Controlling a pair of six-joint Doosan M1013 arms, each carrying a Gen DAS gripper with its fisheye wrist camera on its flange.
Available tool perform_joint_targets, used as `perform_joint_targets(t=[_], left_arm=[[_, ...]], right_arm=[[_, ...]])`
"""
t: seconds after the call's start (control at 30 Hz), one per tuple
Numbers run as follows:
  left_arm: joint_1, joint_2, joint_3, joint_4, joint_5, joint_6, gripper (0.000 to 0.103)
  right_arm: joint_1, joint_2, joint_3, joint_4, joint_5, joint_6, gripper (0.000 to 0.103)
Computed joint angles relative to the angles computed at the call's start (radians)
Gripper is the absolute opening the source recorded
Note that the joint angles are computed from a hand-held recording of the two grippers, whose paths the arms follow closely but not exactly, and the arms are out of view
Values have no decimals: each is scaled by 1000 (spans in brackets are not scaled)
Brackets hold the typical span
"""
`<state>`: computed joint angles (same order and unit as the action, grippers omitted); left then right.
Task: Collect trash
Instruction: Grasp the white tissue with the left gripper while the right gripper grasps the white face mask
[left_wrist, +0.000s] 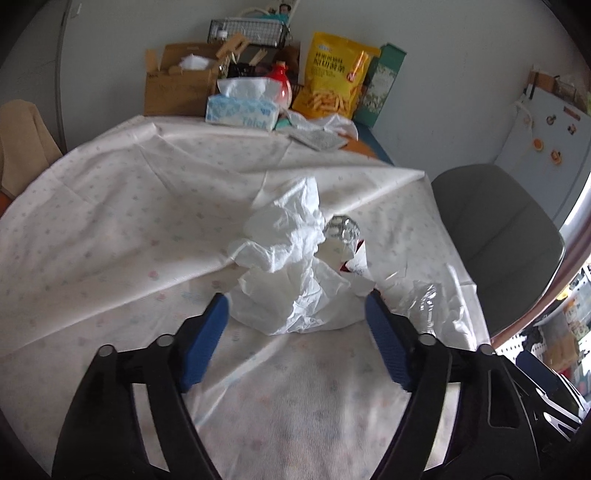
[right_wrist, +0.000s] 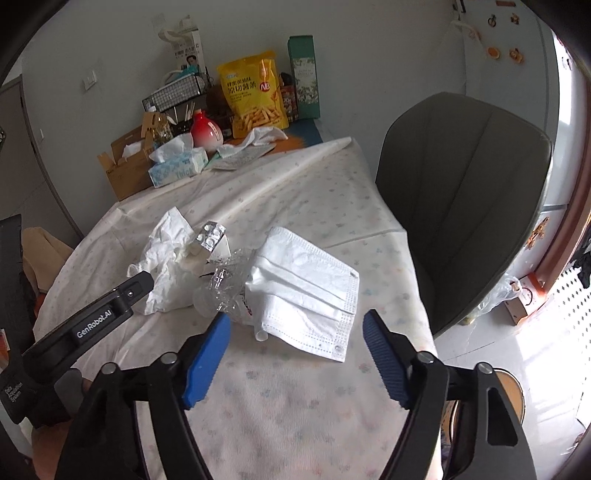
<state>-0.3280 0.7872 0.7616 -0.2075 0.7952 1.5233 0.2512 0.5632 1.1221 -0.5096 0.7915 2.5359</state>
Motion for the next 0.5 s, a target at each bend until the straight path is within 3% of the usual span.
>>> perform_joint_targets(t=[0.13, 0.27, 0.33, 0.37, 0.4, 0.43, 0.5], left_arm=[[-5, 33, -47, 17, 38, -18, 71], [-9, 53, -76, 30, 65, -25, 64], [-10, 64, -95, 38, 92, -27, 51], [-12, 68, -102, 50, 103, -33, 38], [-13, 71, -107, 59, 112, -36, 24], [-15, 73, -113, 66, 125, -37, 19], [-16, 66, -106, 72, 129, -36, 11]], right_arm=[[-11, 21, -22, 54, -2, -42, 65], [-14, 34, -32, 72, -6, -62, 64], [-17, 37, -33, 88, -8, -75, 56], [-19, 39, -35, 102, -6, -86, 51], [-23, 42, -41, 136, 0, -110, 35], [-29, 44, -44, 187, 1, -152, 21], [-31, 39, -40, 223, -2, -186, 19]])
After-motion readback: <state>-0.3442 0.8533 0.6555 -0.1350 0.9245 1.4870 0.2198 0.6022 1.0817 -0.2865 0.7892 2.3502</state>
